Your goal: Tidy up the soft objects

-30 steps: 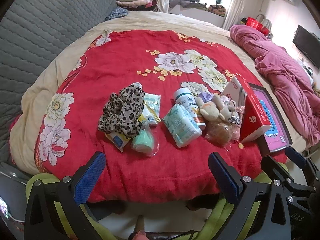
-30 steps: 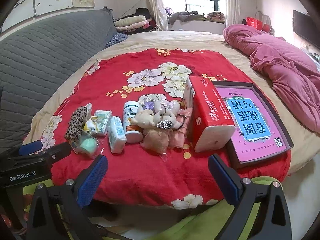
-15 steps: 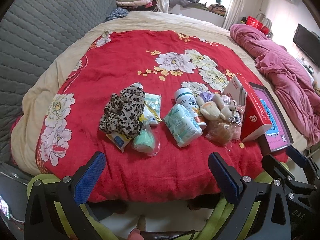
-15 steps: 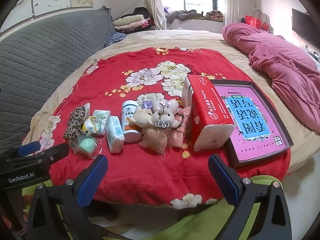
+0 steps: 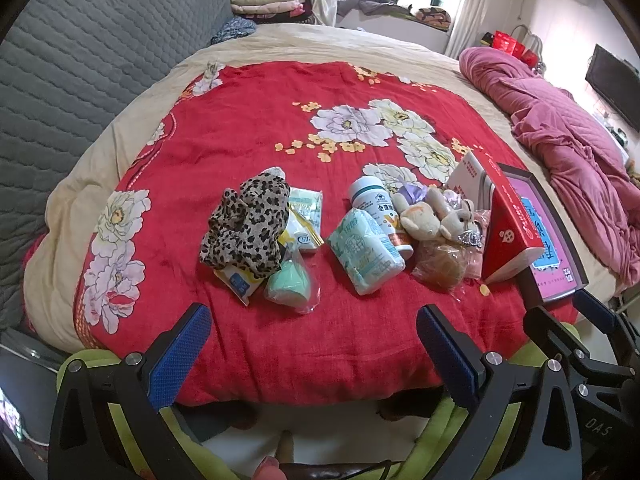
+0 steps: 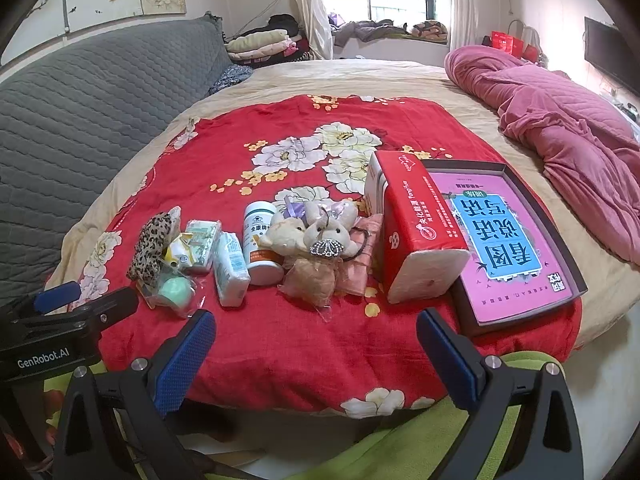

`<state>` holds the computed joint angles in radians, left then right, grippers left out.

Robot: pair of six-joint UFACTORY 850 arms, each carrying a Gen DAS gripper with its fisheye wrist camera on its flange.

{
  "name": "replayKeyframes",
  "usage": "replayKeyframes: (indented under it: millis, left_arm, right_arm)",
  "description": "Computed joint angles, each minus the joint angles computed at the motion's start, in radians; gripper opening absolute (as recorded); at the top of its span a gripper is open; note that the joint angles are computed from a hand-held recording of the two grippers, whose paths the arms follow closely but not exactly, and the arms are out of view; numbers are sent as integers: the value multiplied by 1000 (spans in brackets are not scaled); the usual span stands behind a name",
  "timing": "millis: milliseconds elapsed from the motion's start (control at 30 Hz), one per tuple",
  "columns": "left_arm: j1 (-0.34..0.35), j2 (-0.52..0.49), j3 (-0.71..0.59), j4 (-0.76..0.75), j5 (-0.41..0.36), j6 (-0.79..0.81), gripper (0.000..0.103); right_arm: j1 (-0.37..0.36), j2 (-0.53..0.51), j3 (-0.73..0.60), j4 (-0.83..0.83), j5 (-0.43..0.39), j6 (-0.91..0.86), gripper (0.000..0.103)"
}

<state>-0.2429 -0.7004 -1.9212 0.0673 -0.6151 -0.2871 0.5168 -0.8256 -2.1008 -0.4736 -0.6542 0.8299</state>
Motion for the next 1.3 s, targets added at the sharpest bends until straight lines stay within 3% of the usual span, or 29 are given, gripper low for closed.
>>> replayKeyframes:
  millis: [767, 1067, 1300]
  left_arm:
    - [14, -2, 5, -6, -10, -7, 103]
    - [45, -31, -17, -38, -14, 2, 103]
    - [97, -128, -137, -66, -60, 2, 103]
  right_arm:
    - [-4, -14, -16, 38, 5, -26, 101]
    - [-4, -74, -99, 89, -32, -85, 101]
    - [-17, -158, -223, 147, -88, -143, 101]
